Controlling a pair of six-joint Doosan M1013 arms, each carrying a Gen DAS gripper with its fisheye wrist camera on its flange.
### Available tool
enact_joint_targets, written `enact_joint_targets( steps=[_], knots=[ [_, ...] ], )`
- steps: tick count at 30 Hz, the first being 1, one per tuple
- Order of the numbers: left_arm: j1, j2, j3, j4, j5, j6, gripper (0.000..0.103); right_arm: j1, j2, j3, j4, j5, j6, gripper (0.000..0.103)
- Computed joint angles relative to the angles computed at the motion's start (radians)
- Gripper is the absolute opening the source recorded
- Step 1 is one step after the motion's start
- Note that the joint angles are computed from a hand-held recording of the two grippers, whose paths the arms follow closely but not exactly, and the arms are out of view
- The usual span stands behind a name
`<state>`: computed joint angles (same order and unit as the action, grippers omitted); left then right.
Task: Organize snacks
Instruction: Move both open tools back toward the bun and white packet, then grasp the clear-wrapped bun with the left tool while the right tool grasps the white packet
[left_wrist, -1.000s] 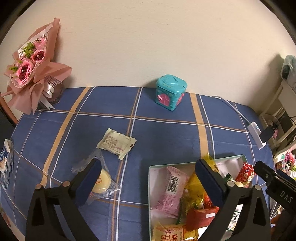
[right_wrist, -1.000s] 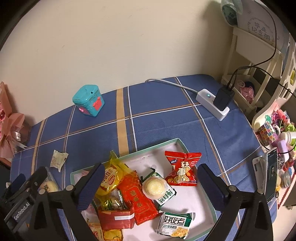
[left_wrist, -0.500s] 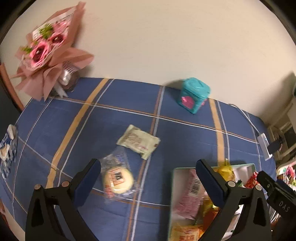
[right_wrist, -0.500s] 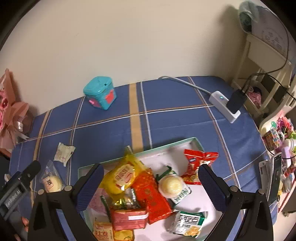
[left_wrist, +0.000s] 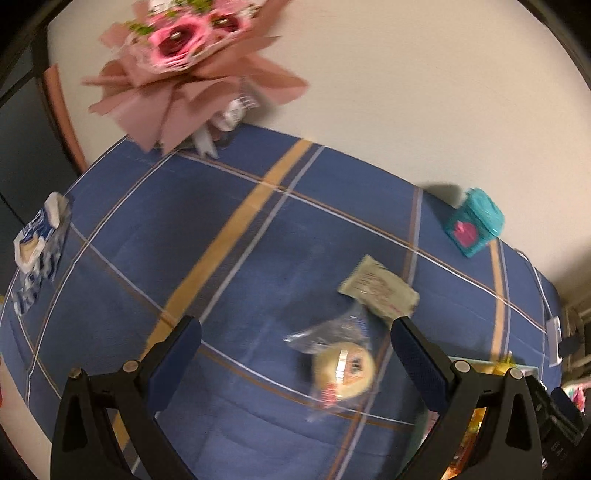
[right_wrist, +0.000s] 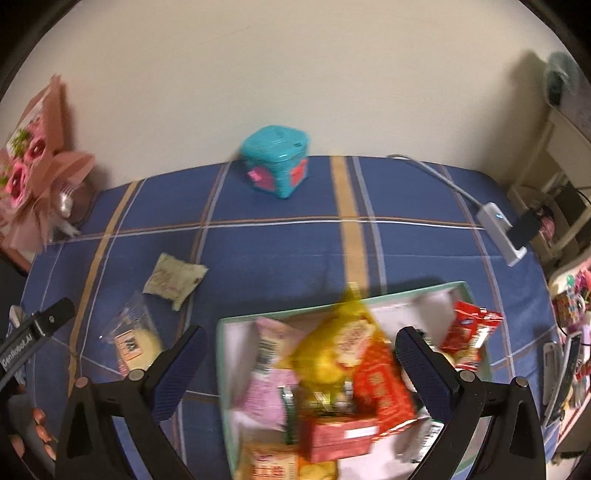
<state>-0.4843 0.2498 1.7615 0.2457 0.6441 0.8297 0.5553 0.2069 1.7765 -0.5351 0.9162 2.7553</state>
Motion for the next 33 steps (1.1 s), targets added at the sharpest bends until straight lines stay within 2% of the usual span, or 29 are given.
enact_joint_targets(
  steps=[10,15,23,33],
  knots=[
    [0.042,0.029,-0.001,-0.086,0.017,0.072,0.102,0.024,0.086,-0.059,0.063,-0.014,-0.091,0.103],
    [0.04,0.051,-0.006,-0.163,0.012,0.144,0.102,0.022,0.117,-0.071,0.085,-0.013,-0.108,0.103],
    [0.018,0.086,-0.023,-0.246,0.019,0.233,0.102,0.009,0.128,-0.065,0.09,-0.019,-0.097,0.103],
    [0.019,0.12,-0.025,-0.346,0.025,0.268,0.102,0.012,0.151,-0.076,0.045,0.054,-0.09,0.103]
  ],
)
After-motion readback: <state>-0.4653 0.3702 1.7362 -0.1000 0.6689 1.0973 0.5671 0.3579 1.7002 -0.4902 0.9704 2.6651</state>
